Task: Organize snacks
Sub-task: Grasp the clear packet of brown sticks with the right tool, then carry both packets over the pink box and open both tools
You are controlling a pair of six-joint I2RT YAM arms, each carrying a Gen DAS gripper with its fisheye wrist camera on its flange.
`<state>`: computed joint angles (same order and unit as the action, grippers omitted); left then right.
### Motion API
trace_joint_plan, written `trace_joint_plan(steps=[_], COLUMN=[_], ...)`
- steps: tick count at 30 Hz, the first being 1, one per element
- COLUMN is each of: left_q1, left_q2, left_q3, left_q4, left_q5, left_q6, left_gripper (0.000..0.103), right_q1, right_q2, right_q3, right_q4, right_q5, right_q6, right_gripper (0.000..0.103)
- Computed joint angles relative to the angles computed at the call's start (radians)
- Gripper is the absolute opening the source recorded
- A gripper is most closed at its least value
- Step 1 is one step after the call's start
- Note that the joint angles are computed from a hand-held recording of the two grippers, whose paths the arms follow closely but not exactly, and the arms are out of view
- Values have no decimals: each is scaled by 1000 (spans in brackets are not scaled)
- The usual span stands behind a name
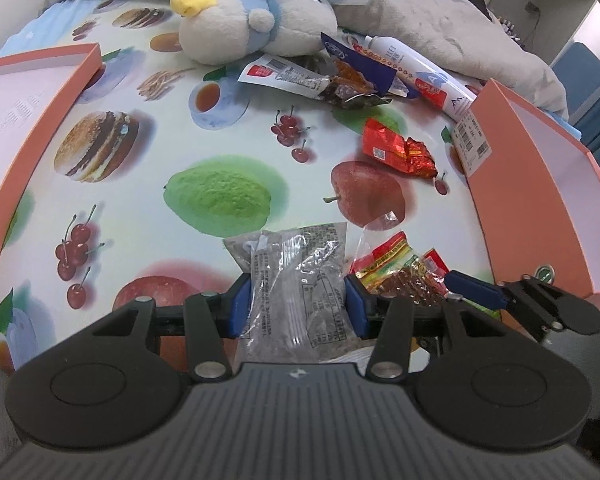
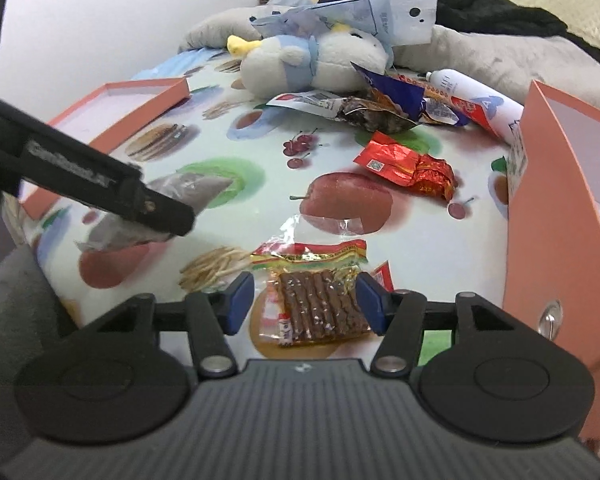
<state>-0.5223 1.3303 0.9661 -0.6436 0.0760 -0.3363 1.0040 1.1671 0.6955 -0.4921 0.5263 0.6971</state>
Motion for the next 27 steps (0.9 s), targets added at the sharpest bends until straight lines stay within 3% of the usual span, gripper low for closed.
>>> trace_joint_plan(steps=[9,18,27], left_q1=[-12,-29,-57], left_q2=[8,7,6], left_q3=[1,23,82], left_q4=[-4,-14,-51], left_q5=[-11,-29,-53], left_q6=[-2,-10,-18], left_gripper=[54,54,54], right_q1=[-82,-107,-54], right_q2=[26,3,-71], right_q3=[-65,-20,51], right_q4=[88,15,-140], right_q5=[-71,-145,-81], right_q6=[-27,-27,99], right_gripper=[62,52,52])
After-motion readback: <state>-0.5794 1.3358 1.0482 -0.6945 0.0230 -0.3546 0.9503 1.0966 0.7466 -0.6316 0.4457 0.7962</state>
